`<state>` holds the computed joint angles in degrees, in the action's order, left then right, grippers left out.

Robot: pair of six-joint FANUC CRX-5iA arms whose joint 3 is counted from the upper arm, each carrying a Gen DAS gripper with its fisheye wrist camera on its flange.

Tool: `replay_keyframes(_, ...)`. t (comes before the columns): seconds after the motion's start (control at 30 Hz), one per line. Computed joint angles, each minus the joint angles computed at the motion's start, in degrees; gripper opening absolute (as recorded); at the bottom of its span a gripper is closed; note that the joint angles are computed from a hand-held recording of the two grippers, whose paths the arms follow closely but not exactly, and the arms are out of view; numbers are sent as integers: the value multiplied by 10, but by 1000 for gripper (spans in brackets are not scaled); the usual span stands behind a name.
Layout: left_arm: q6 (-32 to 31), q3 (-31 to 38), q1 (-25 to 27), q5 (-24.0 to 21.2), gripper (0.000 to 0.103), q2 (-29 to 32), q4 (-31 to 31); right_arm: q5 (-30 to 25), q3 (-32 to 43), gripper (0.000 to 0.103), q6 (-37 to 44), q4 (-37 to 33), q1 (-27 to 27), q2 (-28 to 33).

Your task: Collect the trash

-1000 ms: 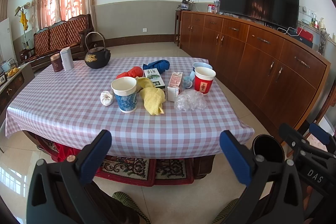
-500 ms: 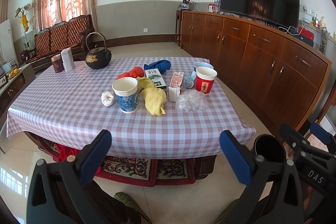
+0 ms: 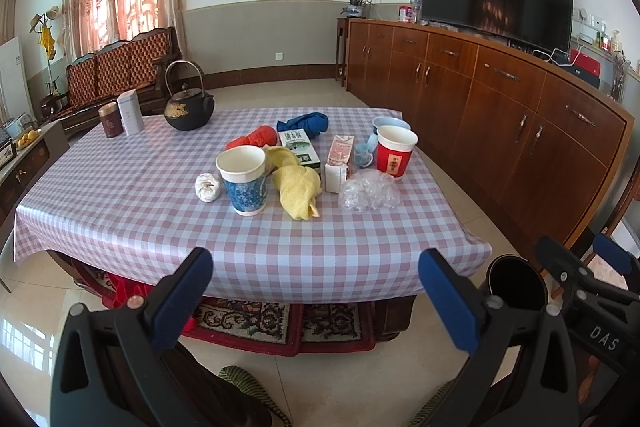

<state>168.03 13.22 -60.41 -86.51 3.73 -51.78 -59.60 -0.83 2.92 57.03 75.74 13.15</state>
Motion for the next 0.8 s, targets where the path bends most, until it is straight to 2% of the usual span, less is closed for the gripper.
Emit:
replay_keyframes(0.5,-6,-20,26,7,103,-4,12,25,13,103,13,-13,-15,17)
replay_keyframes(0.8,-8,-42,57,24,103,-15,18,54,54,103,55,-35,-28,56)
